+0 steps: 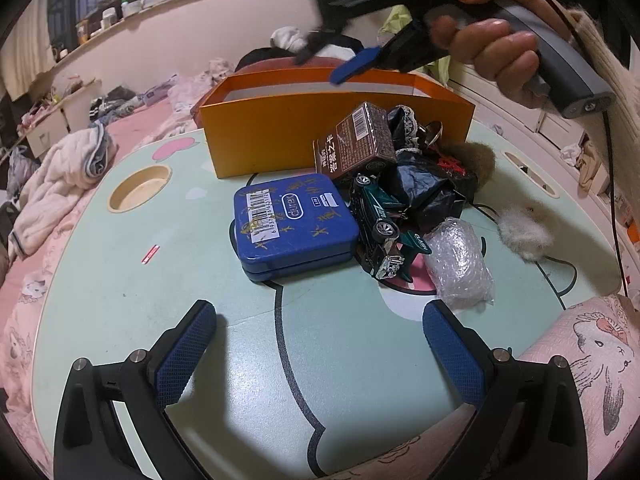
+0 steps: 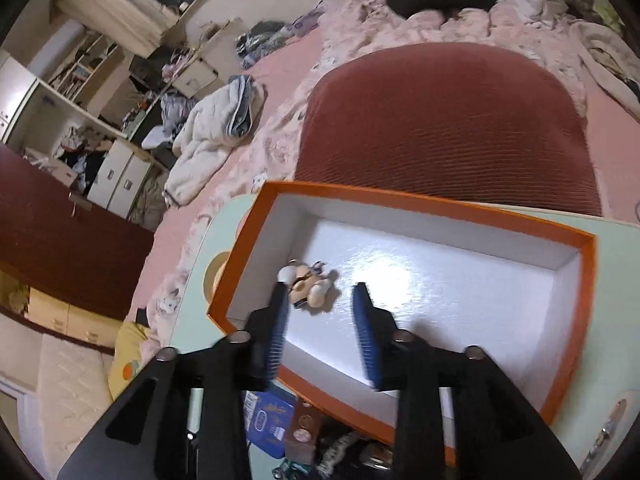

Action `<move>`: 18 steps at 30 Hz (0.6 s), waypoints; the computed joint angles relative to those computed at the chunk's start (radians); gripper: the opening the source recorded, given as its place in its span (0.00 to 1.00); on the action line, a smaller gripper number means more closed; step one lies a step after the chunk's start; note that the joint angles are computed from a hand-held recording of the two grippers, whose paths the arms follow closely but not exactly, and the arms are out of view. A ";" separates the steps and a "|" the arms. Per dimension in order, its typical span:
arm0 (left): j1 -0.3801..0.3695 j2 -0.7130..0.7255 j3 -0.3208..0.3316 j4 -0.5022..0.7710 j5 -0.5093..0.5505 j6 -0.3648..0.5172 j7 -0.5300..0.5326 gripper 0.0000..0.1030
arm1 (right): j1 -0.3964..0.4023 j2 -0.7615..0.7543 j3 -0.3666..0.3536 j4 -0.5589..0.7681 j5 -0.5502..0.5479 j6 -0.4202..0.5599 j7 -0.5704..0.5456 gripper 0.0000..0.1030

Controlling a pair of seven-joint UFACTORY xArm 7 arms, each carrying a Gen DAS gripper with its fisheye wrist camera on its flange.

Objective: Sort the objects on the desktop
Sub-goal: 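Grasp the white duck figurine keychain in the box with the right gripper, set it on the table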

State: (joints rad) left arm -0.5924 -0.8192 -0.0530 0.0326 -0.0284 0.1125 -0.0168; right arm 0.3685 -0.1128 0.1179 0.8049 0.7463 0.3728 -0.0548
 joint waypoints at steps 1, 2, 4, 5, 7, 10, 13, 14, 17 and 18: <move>0.000 -0.002 0.001 0.000 0.001 0.001 0.001 0.99 | 0.011 0.036 -0.006 0.036 -0.038 0.024 0.021 0.60; 0.000 -0.001 0.001 0.000 0.000 0.001 0.001 0.99 | -0.005 0.041 0.006 0.030 -0.039 0.037 0.006 0.60; 0.000 -0.002 0.002 -0.001 0.001 0.001 0.001 0.99 | -0.012 0.100 0.024 0.083 -0.119 0.042 0.066 0.60; -0.001 -0.005 -0.002 -0.002 0.000 0.002 -0.004 0.99 | -0.015 0.134 0.031 0.115 -0.184 0.052 0.118 0.60; -0.001 -0.002 -0.004 -0.001 0.000 -0.001 -0.006 0.99 | -0.013 0.208 0.035 0.188 -0.372 0.094 0.276 0.60; -0.003 -0.003 0.006 -0.001 0.001 0.003 0.000 0.99 | 0.000 0.312 0.030 0.295 -0.588 0.199 0.426 0.53; -0.003 0.001 -0.001 0.000 0.000 -0.003 -0.007 0.99 | 0.043 0.312 0.002 0.290 -0.790 0.194 0.541 0.41; -0.002 0.000 -0.003 -0.001 0.000 -0.003 -0.008 0.99 | 0.032 0.301 0.012 0.265 -0.791 0.166 0.539 0.41; -0.002 0.001 -0.004 -0.001 0.001 -0.004 -0.011 0.99 | 0.000 0.256 0.025 0.181 -0.756 0.078 0.537 0.41; -0.002 0.000 -0.003 -0.001 0.002 -0.003 -0.011 0.99 | -0.014 0.231 0.035 0.144 -0.713 0.024 0.522 0.41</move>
